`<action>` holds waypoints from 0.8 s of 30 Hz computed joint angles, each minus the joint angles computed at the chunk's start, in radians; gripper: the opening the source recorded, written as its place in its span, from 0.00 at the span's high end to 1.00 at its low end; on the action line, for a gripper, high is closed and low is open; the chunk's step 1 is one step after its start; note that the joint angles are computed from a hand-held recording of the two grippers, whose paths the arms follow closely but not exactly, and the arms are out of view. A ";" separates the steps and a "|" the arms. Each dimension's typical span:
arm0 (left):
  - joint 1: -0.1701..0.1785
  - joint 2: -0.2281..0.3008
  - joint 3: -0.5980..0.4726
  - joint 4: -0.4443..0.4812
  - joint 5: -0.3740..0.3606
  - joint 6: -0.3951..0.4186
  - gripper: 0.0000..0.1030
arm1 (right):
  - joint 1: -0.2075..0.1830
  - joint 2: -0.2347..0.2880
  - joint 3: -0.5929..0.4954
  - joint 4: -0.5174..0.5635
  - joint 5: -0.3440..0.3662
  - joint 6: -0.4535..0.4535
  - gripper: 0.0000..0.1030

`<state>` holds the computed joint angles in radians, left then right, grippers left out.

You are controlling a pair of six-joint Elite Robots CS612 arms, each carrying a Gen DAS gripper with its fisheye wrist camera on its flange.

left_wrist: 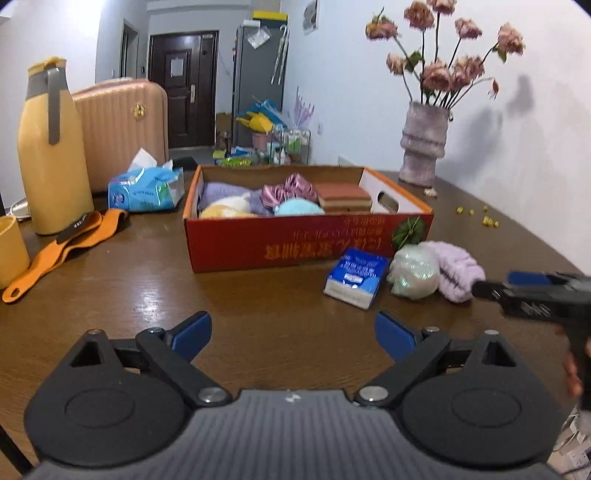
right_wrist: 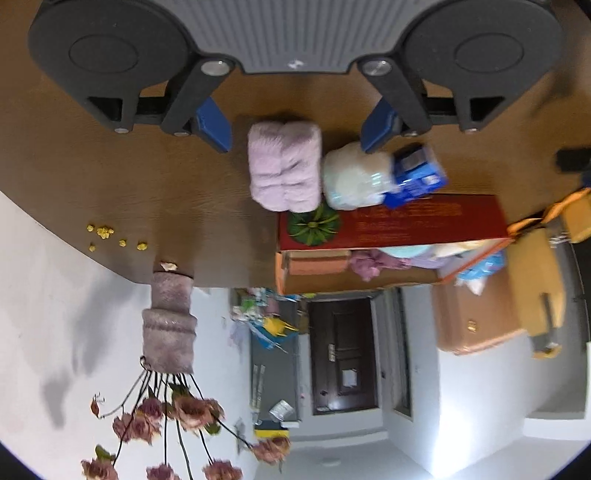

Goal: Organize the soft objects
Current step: 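Grasp the pink fluffy towel roll with the left gripper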

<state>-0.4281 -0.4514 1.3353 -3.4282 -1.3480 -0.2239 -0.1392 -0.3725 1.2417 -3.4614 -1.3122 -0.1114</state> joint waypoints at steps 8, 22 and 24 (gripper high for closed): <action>-0.004 0.020 -0.037 0.065 -0.006 0.018 0.06 | 0.012 0.056 -0.115 0.122 -0.091 0.016 0.62; 0.011 0.041 -0.083 0.104 -0.350 -0.037 0.12 | -0.069 -0.068 0.224 -0.006 0.348 -0.338 0.64; 0.004 0.039 -0.087 0.152 -0.336 -0.034 0.31 | -0.065 -0.072 0.227 -0.011 0.334 -0.333 0.60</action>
